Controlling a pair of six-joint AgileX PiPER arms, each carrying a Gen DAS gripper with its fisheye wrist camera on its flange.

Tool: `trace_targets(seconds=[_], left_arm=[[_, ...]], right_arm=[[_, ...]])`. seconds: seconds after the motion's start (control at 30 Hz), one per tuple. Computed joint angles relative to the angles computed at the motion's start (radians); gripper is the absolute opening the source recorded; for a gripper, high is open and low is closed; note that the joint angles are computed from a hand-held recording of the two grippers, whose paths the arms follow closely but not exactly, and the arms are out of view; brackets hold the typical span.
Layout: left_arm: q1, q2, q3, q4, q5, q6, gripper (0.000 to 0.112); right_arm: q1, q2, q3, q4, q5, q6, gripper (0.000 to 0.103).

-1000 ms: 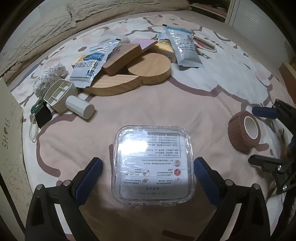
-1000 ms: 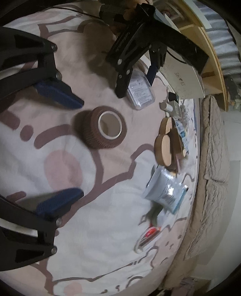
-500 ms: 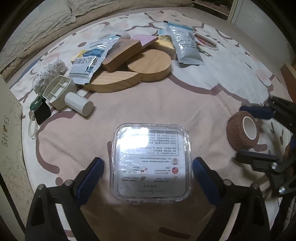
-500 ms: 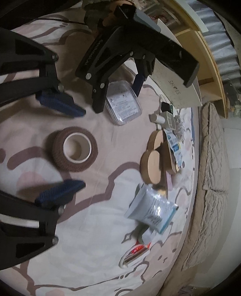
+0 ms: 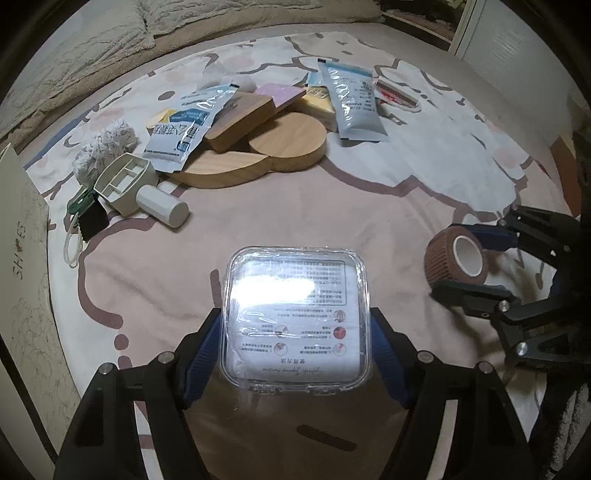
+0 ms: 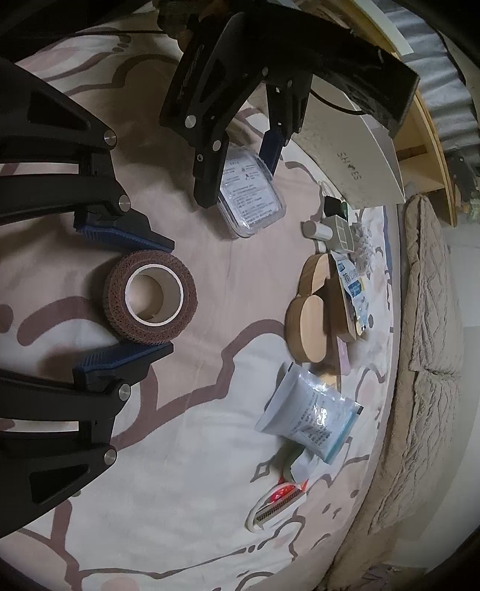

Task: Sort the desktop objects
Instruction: 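Carry the clear box and tape roll over the white box with both grippers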

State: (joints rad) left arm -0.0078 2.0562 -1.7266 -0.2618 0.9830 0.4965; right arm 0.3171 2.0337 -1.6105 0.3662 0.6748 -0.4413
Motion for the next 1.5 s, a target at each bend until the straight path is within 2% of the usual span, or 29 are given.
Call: trace_targets(seconds=[0.77,1.1,1.5], left_arm=[[0.054,-0.215,0.048,-0.028,-0.011,-0.016,0.076],[0.145,-0.318,0.071,-0.026,-0.041,-0.043,0.076],[0.311,-0.343,0.077,0.021,-0.103,-0.148,0.076]], right_arm=[[0.008,-0.155,0.084,0.005,-0.045,0.04,0.048],[0.05,-0.186,0.046,0.008,-0.062,0.07,0.048],[0.128,-0.136,-0.132,0.056,0.044,0.043,0.048]])
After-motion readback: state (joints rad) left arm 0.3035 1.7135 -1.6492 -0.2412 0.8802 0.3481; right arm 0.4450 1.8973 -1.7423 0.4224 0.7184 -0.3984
